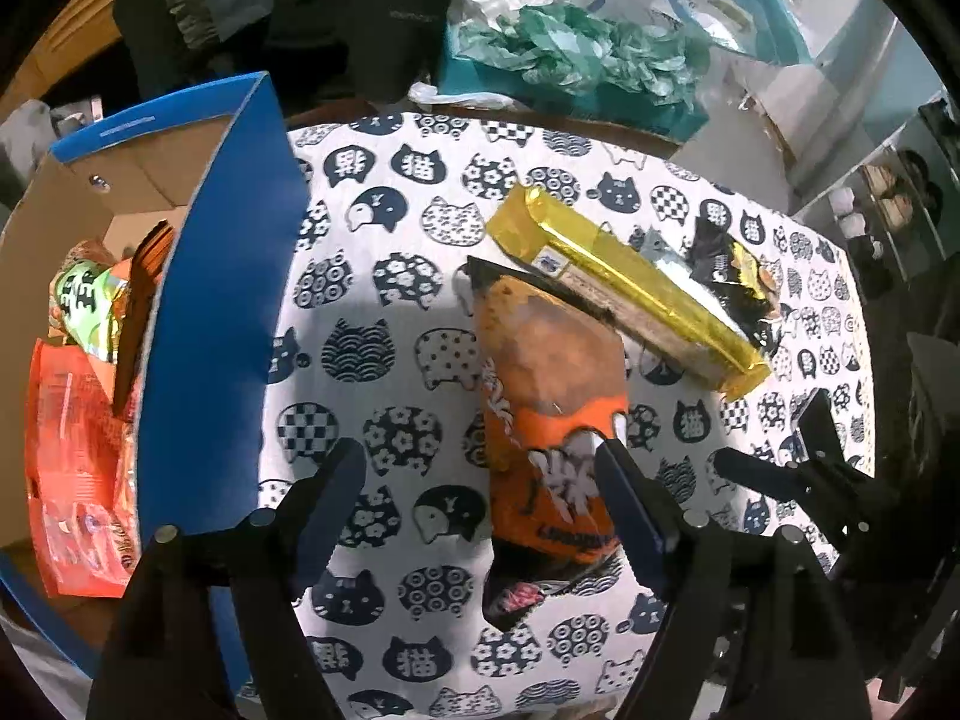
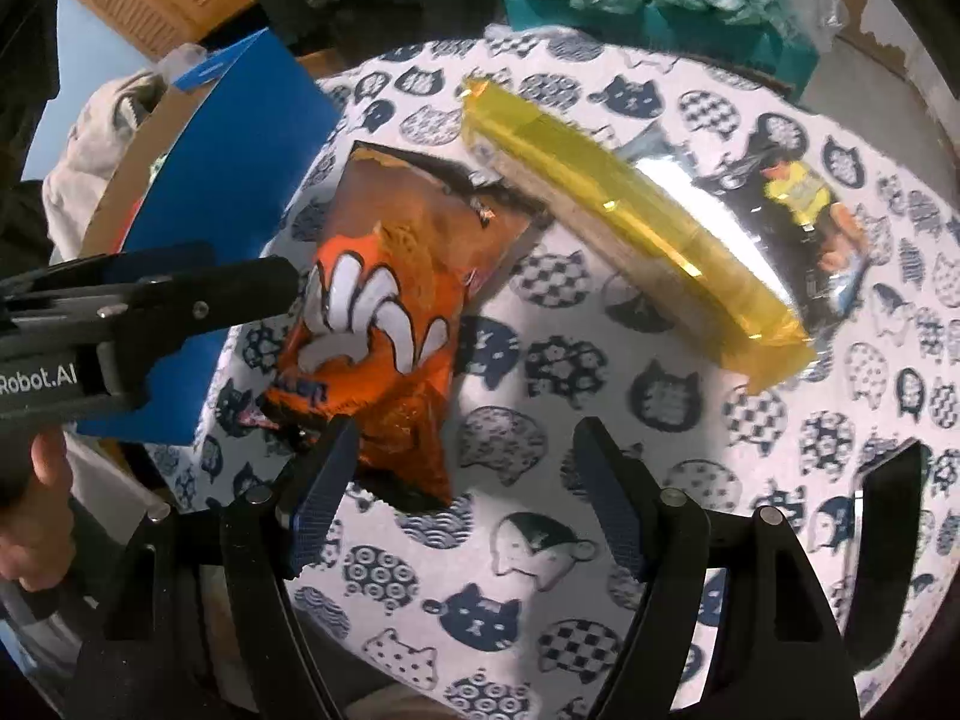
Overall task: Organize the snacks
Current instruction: 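Grasp the orange claw-print bag with left tool while right tool grasps yellow stick packet, then carry both packets into the box and open both tools to release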
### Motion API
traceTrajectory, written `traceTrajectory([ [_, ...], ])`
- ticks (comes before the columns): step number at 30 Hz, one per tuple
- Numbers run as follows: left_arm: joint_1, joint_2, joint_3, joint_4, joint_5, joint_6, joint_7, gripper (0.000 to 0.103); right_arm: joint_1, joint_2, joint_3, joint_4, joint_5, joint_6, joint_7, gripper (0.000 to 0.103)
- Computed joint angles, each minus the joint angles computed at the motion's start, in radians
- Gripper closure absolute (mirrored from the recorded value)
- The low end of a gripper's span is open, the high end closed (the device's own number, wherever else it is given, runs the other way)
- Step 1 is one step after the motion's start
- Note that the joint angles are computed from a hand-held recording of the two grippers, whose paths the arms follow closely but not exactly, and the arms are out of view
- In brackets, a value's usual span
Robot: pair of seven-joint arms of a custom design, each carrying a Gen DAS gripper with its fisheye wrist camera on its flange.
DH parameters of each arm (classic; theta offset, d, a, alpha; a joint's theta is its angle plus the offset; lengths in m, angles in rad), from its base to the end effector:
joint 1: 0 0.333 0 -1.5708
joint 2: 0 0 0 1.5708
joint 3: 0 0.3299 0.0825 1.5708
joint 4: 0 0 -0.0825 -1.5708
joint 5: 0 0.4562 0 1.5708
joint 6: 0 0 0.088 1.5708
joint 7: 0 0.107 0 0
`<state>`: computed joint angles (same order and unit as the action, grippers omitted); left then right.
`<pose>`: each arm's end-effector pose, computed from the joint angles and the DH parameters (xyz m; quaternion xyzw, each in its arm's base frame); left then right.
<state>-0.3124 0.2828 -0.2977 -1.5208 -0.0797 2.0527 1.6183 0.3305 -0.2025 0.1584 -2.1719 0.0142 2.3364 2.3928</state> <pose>0.6208 -0.4095 0.5285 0.4577 -0.8762 0.1509 0.0049 0.5173 0.2794 0.5019 -0.5683 0.8025 -0.0334 0.1785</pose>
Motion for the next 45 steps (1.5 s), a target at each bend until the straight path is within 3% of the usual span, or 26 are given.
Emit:
traceTrajectory([
  [8, -0.036, 0.023, -0.013, 0.010, 0.046, -0.016, 0.030, 0.022, -0.042, -0.097, 0.005, -0.074, -0.070, -0.069, 0.083, 0.028],
  [15, -0.083, 0.071, -0.006, 0.034, 0.164, -0.043, 0.043, 0.022, -0.077, -0.124, -0.002, -0.098, -0.114, -0.083, 0.027, 0.028],
  [26, -0.064, 0.114, -0.001, 0.058, 0.150, -0.054, 0.046, 0.022, -0.093, -0.028, -0.030, -0.048, -0.112, -0.003, -0.130, 0.028],
  [34, -0.043, 0.129, 0.005, 0.070, 0.131, -0.060, 0.040, 0.023, -0.087, 0.053, -0.034, 0.026, -0.164, -0.022, -0.189, 0.028],
  [39, -0.032, 0.123, 0.002, 0.068, 0.116, -0.059, 0.050, 0.033, -0.073, 0.097, -0.045, 0.056, -0.181, -0.049, -0.211, 0.028],
  [40, -0.030, 0.122, 0.001, 0.067, 0.111, -0.061, 0.054, 0.034, -0.070, 0.099, -0.049, 0.055, -0.168, -0.048, -0.217, 0.032],
  [42, -0.032, 0.121, 0.003, 0.070, 0.118, -0.063, 0.060, 0.035, -0.065, 0.106, -0.055, 0.058, -0.140, -0.059, -0.228, 0.051],
  [45, -0.034, 0.115, 0.003, 0.064, 0.123, -0.059, 0.068, 0.037, -0.056, 0.105, -0.051, 0.057, -0.143, -0.073, -0.219, 0.059],
])
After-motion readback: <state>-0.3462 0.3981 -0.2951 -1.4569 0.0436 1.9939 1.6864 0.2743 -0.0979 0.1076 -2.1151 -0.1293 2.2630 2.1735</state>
